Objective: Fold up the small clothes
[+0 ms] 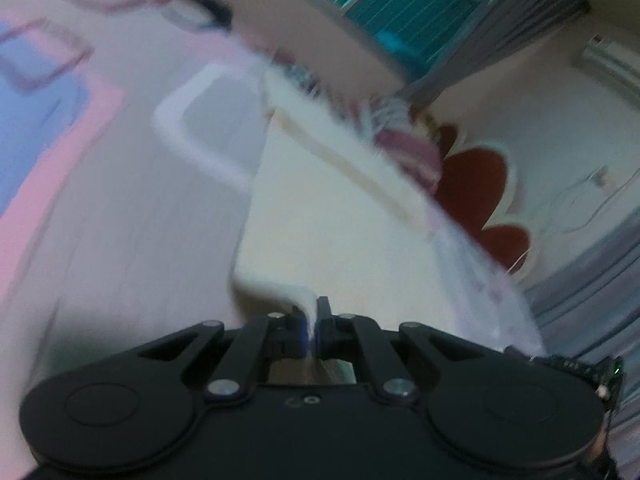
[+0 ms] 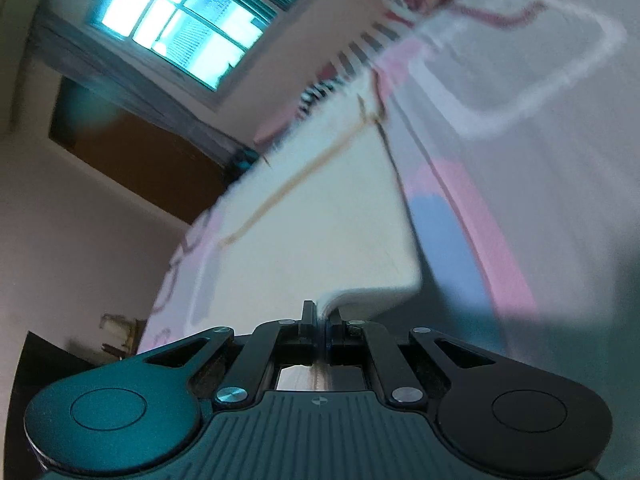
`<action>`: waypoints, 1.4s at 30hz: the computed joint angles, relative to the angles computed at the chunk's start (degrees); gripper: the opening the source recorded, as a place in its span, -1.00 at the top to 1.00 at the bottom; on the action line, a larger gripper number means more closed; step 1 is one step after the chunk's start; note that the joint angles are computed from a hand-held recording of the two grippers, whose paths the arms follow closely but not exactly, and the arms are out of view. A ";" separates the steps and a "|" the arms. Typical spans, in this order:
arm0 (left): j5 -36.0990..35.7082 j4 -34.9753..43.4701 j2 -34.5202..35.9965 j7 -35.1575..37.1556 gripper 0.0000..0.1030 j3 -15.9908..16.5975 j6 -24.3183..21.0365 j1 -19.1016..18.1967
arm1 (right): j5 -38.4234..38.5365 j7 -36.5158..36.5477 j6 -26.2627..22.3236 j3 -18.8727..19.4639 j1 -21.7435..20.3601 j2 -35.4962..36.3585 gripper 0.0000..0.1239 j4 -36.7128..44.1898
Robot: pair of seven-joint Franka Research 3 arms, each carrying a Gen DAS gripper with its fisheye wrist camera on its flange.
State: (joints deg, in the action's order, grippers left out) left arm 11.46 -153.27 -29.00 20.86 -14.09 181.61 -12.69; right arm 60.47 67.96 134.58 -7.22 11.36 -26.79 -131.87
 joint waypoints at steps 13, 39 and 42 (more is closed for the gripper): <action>8.22 25.93 20.01 1.01 0.95 -16.43 4.60 26.51 | 4.05 0.92 5.89 2.53 -0.36 21.53 0.96 27.31; 5.23 61.23 58.64 20.31 0.65 -14.33 -6.89 25.00 | -13.69 12.95 -2.93 19.06 -11.23 74.34 0.89 86.56; 0.57 61.09 61.07 19.18 -0.17 -13.14 0.70 24.16 | -15.79 13.80 -0.32 19.41 -10.33 77.43 -0.01 90.25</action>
